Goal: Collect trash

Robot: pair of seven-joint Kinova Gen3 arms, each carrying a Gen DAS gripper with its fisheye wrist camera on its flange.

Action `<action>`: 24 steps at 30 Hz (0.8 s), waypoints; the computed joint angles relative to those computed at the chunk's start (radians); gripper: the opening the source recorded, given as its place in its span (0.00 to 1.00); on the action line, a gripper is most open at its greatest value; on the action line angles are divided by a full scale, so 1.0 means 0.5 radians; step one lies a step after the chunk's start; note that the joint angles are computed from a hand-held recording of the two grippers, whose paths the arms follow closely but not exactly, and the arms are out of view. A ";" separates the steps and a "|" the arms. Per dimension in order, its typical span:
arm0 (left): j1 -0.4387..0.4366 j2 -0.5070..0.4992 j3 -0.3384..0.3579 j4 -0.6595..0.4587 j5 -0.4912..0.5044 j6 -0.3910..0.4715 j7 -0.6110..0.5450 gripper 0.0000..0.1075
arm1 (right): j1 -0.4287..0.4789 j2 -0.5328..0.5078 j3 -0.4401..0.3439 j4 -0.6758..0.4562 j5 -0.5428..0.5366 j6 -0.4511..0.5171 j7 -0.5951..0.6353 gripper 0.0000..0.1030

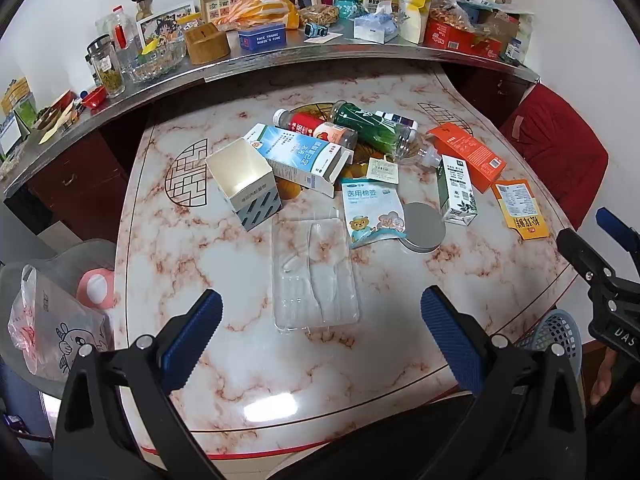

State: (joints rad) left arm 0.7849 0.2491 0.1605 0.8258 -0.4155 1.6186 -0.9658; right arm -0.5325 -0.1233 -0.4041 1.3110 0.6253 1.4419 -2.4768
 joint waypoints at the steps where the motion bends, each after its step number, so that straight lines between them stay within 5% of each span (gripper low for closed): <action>1: 0.000 0.004 0.000 -0.007 0.000 0.003 0.001 0.90 | -0.002 0.000 -0.001 -0.003 0.003 -0.003 0.007 0.94; 11: 0.000 0.001 -0.002 -0.002 0.003 -0.001 -0.001 0.90 | -0.105 0.077 0.015 -0.070 0.078 0.140 0.045 0.94; 24: -0.008 0.001 -0.002 -0.003 0.010 -0.001 -0.009 0.90 | -0.087 0.024 0.081 -0.047 -0.052 0.028 0.073 0.94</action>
State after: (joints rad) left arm 0.7810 0.2499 0.1594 0.8245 -0.4105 1.6181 -0.9703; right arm -0.5758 -0.1116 -0.3635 1.2877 0.5995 1.4557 -2.4402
